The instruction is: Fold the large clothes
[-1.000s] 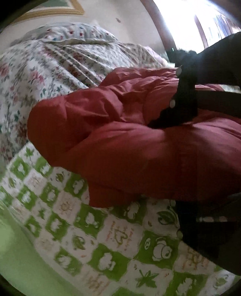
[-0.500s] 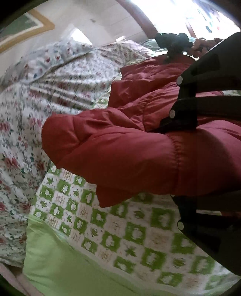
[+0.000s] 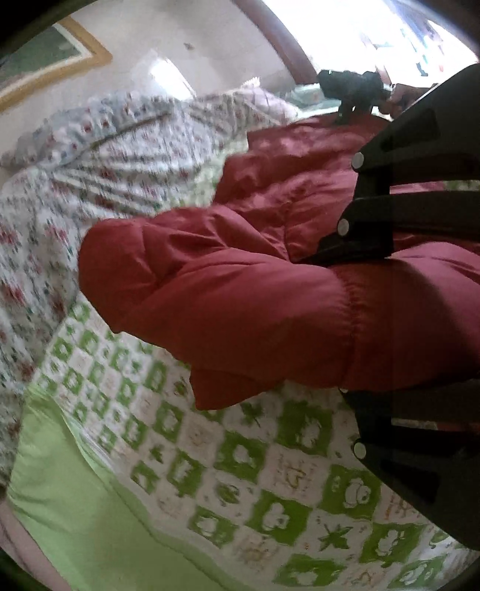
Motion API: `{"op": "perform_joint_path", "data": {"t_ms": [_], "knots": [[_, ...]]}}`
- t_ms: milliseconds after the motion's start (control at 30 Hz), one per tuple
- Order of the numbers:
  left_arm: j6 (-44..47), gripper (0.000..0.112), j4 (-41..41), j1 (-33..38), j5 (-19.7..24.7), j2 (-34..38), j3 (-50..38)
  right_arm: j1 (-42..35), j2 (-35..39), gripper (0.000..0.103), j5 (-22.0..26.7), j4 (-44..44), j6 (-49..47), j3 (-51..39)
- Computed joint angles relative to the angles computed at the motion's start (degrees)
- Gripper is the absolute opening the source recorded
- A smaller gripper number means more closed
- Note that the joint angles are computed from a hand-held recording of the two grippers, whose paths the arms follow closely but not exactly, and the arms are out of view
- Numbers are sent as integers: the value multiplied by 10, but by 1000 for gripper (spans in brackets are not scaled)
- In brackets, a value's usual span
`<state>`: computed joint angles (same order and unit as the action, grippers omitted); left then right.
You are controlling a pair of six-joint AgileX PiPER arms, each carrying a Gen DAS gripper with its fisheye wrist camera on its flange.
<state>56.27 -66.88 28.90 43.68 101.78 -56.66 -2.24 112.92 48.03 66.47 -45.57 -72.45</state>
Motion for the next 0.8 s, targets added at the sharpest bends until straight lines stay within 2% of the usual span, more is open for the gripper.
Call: {"op": "perform_joint_path", "data": {"t_ms": [167,233,433,567,633,700,800], "knots": [[40,42,-59,2,-29,45,10,-17,29,43,-11,77,-76,32],[27,46,-56,-8,-47,44,9,-15,29,46,-24,89,-89,40],[-11,61,0,-63,-167,-1,33,-7,31,59,-52,89,-82,43],[-106,77,71,-89,-227,-29,51,-3,23,67,-74,89,-84,55],[-172,91,120,-96,-260,-46,64,0,19,70,-86,85,-82,59],[-179,92,116,-97,-280,-67,83,6,12,74,-102,79,-75,63],[-242,92,177,-101,-295,-97,102,12,-2,84,-122,71,-64,71]]}}
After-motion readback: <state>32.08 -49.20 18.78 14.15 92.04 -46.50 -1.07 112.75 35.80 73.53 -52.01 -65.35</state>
